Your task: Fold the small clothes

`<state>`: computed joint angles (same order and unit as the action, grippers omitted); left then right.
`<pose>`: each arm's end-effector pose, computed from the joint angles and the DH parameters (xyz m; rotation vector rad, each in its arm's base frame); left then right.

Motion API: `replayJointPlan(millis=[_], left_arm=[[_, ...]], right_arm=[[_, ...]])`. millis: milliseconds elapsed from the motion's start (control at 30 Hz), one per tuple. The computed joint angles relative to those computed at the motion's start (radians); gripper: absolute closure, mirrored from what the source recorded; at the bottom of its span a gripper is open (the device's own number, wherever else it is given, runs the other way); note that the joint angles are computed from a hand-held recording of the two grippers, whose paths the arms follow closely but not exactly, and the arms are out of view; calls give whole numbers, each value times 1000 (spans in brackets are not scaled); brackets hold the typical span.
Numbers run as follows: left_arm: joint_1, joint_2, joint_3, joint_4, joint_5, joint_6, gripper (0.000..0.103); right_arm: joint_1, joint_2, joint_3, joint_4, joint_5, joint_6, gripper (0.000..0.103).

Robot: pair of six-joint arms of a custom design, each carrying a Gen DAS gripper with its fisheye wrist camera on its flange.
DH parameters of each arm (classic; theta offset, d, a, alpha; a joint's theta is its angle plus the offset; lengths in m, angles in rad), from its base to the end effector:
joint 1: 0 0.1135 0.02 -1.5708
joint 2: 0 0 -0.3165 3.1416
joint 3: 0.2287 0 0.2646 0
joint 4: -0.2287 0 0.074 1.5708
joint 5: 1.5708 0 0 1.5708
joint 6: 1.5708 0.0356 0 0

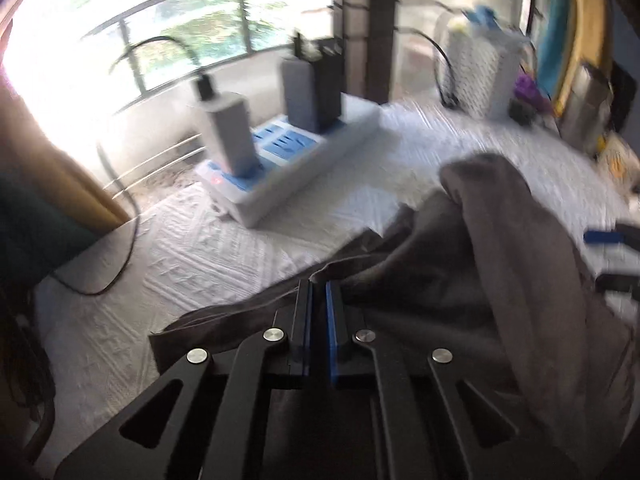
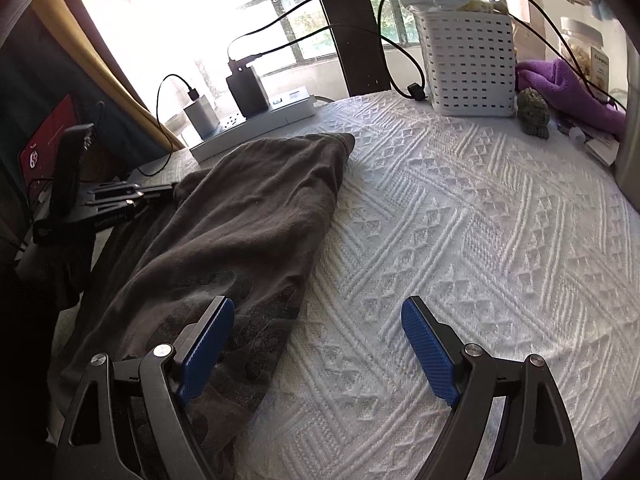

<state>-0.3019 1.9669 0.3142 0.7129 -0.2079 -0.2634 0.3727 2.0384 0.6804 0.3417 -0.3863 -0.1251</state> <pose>0.2361 -0.0658 0.0559 -0.0367 2.4816 0.0227 0.3044 0.1334 0.0658 -0.7742 2.4635 0.5910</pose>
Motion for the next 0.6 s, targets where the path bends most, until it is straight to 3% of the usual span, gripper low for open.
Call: replayJointPlan(millis=[200,267,333,433,600], left_arm=[[94,0,-29,40,108,-69,90],[80,-47,-58,21,78,-113,85],[25,-119,-92,-17,-7,-142,85],[-67,-295,-162,-122,-35,-194,84],[-360,-457,-218,-271,-105,-395,70]], right_arm=[[29,24,5,56,17,-32,16],[42,23,3,59,37,-37,16],[46,11,-9,62,45,-40,16],[47,-18,-37,73,49,-44,16],[45,-77,-102,87,34,-46,16]])
